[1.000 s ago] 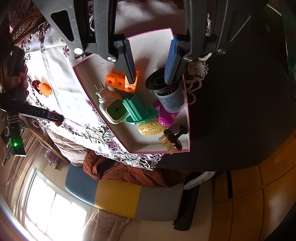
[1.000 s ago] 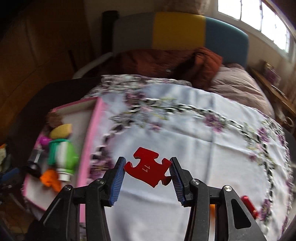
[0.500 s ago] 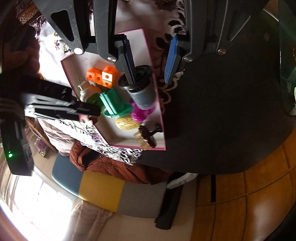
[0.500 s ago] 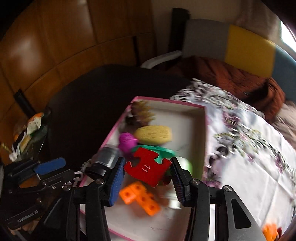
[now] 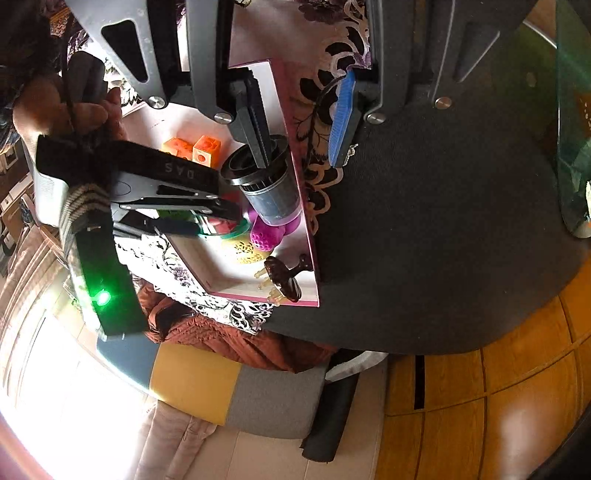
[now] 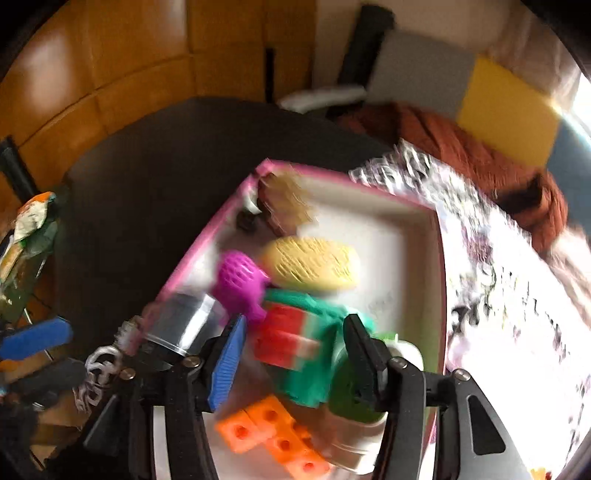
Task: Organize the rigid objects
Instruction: 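Carry the red puzzle piece into the tray and open the right gripper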
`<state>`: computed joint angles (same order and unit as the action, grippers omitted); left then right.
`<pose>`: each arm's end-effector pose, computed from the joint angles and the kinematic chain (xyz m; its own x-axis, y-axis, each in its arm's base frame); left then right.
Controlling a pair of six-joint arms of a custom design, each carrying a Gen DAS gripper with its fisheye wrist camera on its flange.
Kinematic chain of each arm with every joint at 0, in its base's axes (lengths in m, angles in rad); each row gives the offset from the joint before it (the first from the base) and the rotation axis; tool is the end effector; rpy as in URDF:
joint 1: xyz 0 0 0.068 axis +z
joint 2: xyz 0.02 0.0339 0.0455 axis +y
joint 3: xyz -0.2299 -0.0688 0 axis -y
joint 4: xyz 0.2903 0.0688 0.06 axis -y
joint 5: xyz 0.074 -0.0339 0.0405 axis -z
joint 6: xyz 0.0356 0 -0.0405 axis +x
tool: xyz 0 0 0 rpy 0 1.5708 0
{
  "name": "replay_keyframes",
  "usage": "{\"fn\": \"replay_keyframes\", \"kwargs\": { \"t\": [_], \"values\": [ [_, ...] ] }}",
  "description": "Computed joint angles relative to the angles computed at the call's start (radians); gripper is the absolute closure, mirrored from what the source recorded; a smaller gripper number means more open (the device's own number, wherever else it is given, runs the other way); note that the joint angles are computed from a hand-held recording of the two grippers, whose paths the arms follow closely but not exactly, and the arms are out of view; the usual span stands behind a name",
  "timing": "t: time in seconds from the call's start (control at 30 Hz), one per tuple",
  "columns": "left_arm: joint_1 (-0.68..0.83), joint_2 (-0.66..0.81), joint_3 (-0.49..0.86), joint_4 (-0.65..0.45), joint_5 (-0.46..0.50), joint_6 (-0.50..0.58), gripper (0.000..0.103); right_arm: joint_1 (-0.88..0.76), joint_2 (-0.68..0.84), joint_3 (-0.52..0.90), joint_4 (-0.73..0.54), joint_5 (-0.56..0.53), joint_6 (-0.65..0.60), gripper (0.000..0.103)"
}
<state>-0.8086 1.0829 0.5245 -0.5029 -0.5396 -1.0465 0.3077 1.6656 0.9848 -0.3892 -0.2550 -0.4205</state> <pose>0.1798 -0.1618 0.1224 -0.6892 -0.3536 -0.6324 -0.2978 0.9339 -0.1977 0.3377 0.1167 0.1111 -0.5964 -0.6040 -0.5286 -0.7142 0.6999 0.0060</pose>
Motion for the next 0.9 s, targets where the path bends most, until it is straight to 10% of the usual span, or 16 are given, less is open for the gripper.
{"fn": "replay_keyframes", "kwargs": {
  "t": [0.9],
  "values": [
    [-0.040, 0.046, 0.048, -0.020, -0.027, 0.008, 0.071, -0.083, -0.207, -0.135, -0.010, -0.099, 0.029, 0.031]
  ]
}}
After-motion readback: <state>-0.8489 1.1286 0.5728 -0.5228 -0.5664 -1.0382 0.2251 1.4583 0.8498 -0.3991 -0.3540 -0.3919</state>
